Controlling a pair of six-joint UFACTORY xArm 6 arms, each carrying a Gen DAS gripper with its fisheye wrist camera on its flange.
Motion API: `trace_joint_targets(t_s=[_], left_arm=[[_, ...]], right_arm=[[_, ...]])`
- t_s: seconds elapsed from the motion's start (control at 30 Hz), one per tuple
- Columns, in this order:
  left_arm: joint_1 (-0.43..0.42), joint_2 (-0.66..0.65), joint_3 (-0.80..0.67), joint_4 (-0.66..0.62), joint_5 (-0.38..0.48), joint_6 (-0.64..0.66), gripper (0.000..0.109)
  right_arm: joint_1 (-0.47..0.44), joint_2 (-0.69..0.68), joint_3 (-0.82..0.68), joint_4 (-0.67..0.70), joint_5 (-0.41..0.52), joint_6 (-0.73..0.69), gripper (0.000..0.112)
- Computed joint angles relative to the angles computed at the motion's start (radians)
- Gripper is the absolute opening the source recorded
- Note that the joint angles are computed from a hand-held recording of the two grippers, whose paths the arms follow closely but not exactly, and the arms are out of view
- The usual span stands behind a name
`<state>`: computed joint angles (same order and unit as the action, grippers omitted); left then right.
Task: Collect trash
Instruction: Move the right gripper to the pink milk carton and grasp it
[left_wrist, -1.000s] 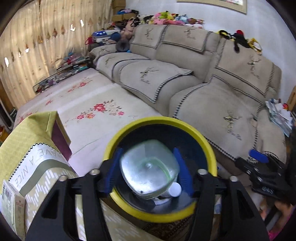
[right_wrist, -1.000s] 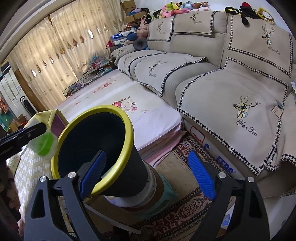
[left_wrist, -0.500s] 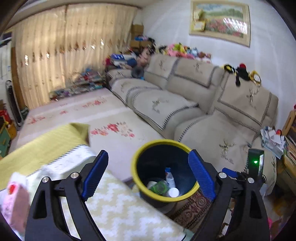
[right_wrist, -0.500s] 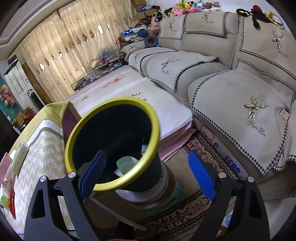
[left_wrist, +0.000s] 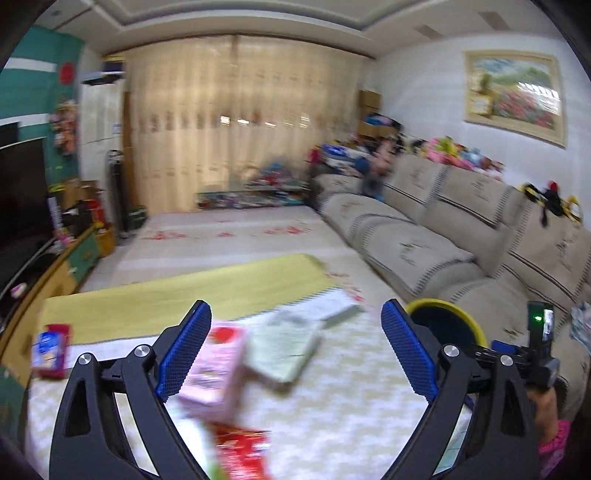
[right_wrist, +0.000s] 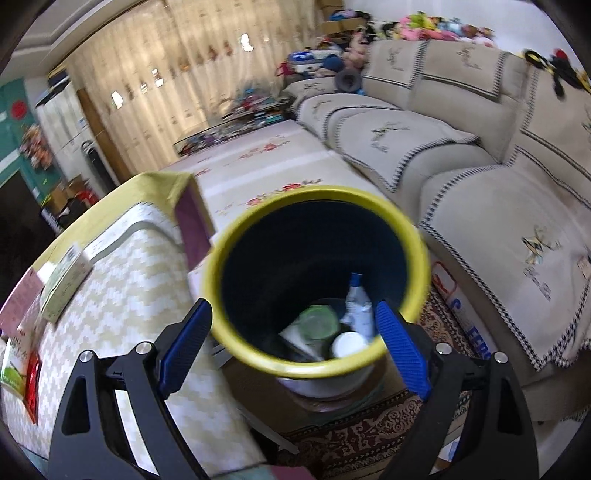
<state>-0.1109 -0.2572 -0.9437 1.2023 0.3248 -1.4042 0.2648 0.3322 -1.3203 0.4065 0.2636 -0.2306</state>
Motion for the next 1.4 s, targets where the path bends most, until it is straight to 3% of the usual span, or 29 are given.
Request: trace_joint_targets(t_s=[0.33,0.53,0.8,0.9,1.03,1.27,1.4], left_arm=[[0.23,-0.251,0.239,0.124,-0.06,-0.109,0.093],[0.36,-0.385,0.349,0.144,-0.116,-0.11,0.095],[0.406,-0.505,0.434,0.061,-0.118,-0.017,0.096],[0.425,-0.538,0.471,-0.006,-0.134,0.057,0.096],[0.428,-0.566,0.504,-0.086,-0.137,0.128,0.096],[0.425,-0.579,0.531,-0.161,-0.15,0.205,0.096],[0.416,-0.57,0.531,-0.153,-0.156,0.199,0.096]], right_arm=[[0.166,0.01,-0.071,-0.057,0.05,0.015,0.085],[0.28,0.018,-0.126,0.013,0.105,-0.065,0.085],[0.435,-0.01,-0.154,0.203,0.117,-0.213,0.086],[0.477,-0.005,-0.17,0.214,0.117,-0.202,0.086],[0.528,0.044,-0.214,0.018,0.081,-0.023,0.086],[0.533,0.146,-0.328,-0.267,0.1,0.28,0.085],[0.532,0.184,-0.369,-0.328,0.118,0.34,0.082]])
